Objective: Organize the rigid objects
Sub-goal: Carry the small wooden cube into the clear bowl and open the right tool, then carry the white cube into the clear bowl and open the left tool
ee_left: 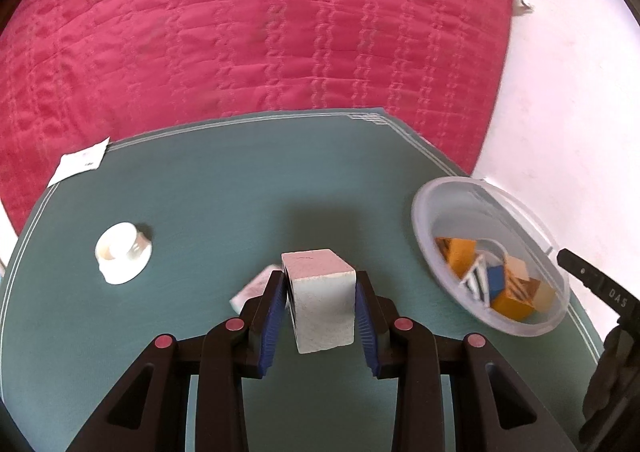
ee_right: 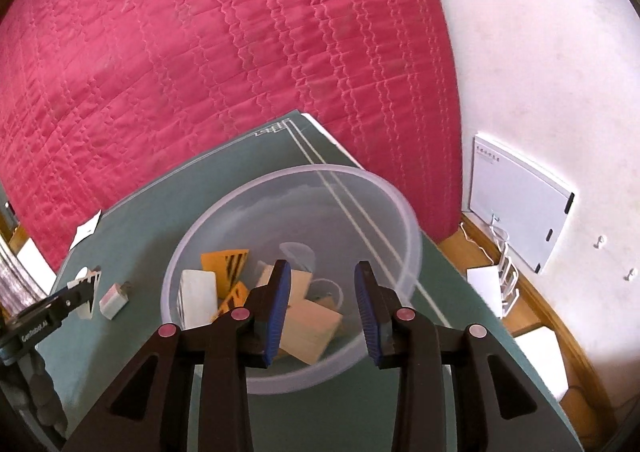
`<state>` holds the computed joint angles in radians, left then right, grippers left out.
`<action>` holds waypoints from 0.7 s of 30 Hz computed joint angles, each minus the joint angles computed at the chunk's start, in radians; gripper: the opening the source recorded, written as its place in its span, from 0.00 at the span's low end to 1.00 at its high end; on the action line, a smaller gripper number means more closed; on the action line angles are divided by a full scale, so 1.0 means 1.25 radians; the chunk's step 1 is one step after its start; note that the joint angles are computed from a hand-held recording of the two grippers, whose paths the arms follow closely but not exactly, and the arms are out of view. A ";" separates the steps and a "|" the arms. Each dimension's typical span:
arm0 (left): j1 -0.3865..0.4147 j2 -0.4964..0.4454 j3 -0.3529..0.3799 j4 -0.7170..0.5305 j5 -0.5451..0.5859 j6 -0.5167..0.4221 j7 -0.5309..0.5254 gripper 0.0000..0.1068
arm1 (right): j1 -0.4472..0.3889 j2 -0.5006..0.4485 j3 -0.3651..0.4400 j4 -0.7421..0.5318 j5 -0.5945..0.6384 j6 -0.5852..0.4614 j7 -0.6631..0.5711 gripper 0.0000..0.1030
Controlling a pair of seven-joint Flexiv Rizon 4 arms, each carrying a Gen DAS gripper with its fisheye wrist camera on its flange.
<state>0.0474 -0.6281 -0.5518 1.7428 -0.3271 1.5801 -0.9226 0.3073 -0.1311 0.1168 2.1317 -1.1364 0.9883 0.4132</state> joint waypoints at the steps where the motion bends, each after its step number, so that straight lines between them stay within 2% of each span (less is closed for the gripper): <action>1: -0.004 0.000 0.000 -0.002 0.002 -0.002 0.001 0.34 | 0.000 0.004 0.000 0.005 -0.005 -0.001 0.005 0.34; 10: -0.072 -0.008 0.022 -0.051 0.001 -0.039 0.024 0.34 | -0.011 0.018 0.005 0.030 -0.037 0.012 0.026 0.34; 21: -0.181 -0.052 0.073 -0.164 -0.026 -0.124 0.070 0.34 | -0.020 0.026 0.007 0.044 -0.049 0.009 0.049 0.34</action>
<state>-0.1791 -0.6935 -0.4600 1.5374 -0.3601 1.4250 -0.8347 0.2824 -0.0985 0.1262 2.1864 -1.1975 0.9998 0.4744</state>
